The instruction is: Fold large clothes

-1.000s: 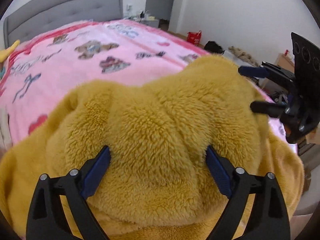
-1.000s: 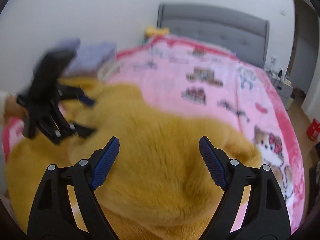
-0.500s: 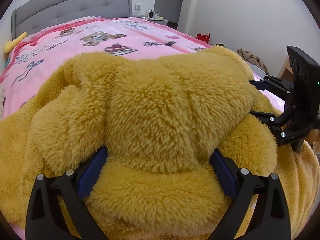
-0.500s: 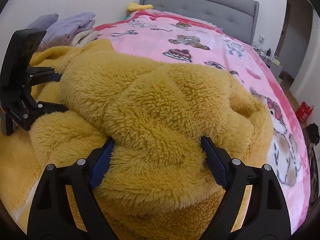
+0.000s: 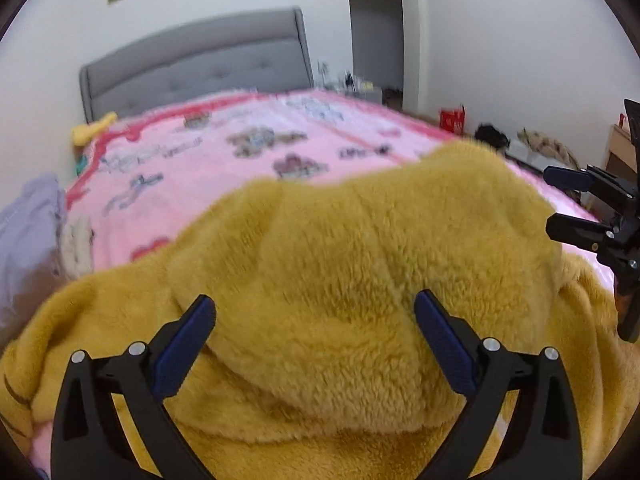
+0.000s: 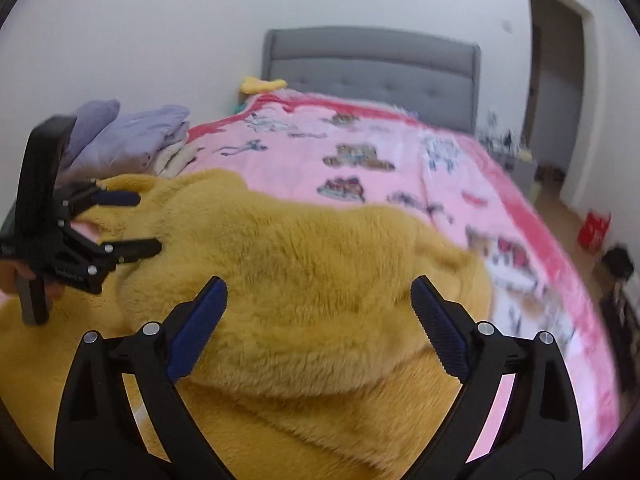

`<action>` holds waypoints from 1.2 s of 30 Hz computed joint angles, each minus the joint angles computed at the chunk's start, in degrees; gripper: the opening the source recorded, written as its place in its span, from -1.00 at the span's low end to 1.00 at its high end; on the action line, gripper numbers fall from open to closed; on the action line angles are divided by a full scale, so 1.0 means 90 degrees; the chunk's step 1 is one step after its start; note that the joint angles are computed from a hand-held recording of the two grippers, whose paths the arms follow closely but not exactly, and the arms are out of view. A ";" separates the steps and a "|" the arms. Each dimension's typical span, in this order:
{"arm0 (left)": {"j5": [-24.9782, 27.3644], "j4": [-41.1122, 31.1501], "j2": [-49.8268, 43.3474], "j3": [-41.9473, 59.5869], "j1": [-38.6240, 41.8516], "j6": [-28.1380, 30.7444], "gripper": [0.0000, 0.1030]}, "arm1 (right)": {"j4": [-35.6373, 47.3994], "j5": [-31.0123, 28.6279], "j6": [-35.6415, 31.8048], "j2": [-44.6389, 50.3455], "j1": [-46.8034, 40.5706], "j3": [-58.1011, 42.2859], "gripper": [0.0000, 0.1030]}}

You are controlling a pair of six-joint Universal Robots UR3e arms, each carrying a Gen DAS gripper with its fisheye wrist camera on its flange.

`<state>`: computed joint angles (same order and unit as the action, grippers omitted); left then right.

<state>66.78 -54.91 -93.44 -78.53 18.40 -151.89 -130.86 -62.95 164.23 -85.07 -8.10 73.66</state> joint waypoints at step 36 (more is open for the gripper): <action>0.1529 0.0073 0.1082 -0.0891 0.1228 -0.0766 0.91 | 0.1300 -0.0775 0.0256 0.0266 0.0872 -0.1694 0.84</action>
<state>80.54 -54.26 -83.71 -86.55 29.45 -158.78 -119.16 -69.92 166.53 -82.67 -0.25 58.41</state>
